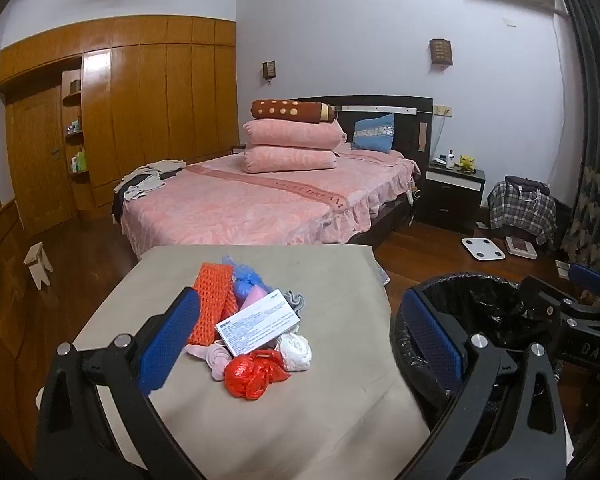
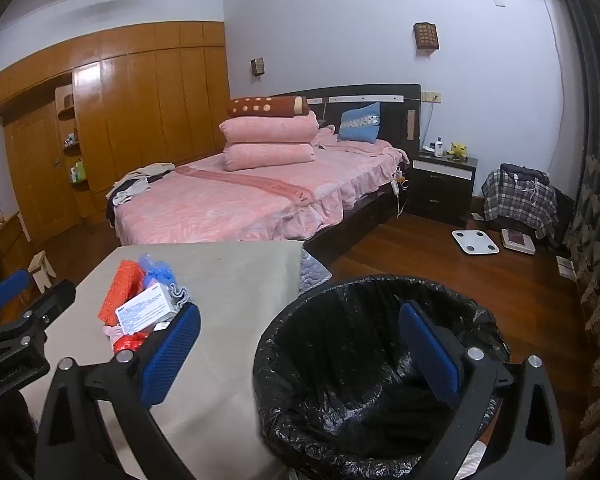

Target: Collect trash

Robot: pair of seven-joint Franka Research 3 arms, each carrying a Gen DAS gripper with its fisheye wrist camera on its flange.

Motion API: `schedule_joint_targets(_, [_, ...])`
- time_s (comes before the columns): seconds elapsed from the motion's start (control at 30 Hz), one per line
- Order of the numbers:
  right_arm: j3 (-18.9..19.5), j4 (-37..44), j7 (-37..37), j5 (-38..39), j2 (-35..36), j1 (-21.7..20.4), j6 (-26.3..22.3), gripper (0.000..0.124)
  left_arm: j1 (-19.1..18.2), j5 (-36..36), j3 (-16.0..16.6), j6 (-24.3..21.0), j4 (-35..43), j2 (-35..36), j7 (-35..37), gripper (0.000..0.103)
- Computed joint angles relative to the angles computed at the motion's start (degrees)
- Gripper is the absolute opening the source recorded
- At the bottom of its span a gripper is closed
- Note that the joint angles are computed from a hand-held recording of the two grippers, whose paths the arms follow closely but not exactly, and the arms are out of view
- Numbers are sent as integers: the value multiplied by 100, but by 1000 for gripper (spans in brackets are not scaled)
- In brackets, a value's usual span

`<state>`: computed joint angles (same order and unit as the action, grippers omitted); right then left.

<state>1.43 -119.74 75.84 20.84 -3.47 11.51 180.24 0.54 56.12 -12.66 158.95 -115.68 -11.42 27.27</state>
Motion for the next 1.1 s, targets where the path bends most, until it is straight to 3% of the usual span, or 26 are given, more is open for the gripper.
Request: schedule_joint_targets(1.1, [3,20,97,-112,8,-28,-54,97,-35,-20,-10,-80,-5,-6,-36,98])
